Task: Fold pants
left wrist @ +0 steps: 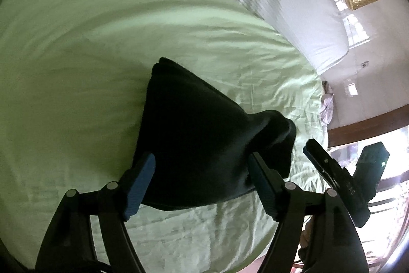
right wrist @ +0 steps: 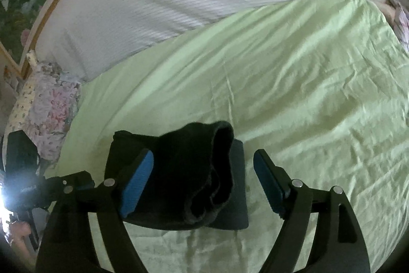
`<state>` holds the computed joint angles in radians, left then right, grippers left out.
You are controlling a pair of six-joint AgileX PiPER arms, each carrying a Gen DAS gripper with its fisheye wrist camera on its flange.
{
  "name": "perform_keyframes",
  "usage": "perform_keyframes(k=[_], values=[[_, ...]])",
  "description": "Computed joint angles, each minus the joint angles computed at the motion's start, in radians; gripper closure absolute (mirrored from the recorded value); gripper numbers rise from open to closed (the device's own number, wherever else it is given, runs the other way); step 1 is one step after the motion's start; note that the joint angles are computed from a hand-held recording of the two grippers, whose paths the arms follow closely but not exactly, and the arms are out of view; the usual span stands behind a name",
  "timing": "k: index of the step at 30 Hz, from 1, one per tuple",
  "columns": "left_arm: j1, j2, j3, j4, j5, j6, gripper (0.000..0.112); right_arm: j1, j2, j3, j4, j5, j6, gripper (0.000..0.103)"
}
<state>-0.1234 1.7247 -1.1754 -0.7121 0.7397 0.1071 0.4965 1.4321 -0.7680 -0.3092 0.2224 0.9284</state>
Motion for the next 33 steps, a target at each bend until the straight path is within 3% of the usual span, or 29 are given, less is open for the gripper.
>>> perform_keyframes(k=[9, 10, 14, 19, 23, 26, 31, 33], values=[[-0.026, 0.056, -0.096, 0.08, 0.017, -0.056, 0.035, -0.014, 0.007, 0.033, 0.123, -0.026, -0.097, 0.022], [-0.03, 0.072, -0.117, 0.081, 0.027, -0.048, 0.031, -0.011, 0.011, 0.032, 0.131, -0.03, -0.104, 0.022], [-0.063, 0.161, -0.229, 0.239, 0.09, -0.163, 0.029, 0.0, 0.026, 0.031, 0.16, -0.044, -0.148, 0.022], [-0.022, 0.195, -0.234, 0.175, 0.084, -0.157, 0.029, -0.03, 0.042, 0.028, 0.36, -0.048, -0.339, 0.022], [-0.028, 0.196, -0.264, 0.21, 0.094, -0.191, 0.029, -0.049, 0.053, 0.023, 0.45, -0.044, -0.426, 0.022], [-0.036, 0.188, -0.289, 0.172, 0.092, -0.13, 0.029, -0.05, 0.053, 0.018, 0.515, -0.038, -0.496, 0.022], [-0.069, 0.31, -0.533, 0.147, 0.242, 0.011, 0.029, -0.056, 0.049, 0.039, 0.787, -0.043, -0.761, 0.022], [-0.092, 0.398, -0.694, 0.181, 0.349, 0.046, 0.029, -0.065, 0.051, 0.054, 0.915, -0.046, -0.876, 0.023]])
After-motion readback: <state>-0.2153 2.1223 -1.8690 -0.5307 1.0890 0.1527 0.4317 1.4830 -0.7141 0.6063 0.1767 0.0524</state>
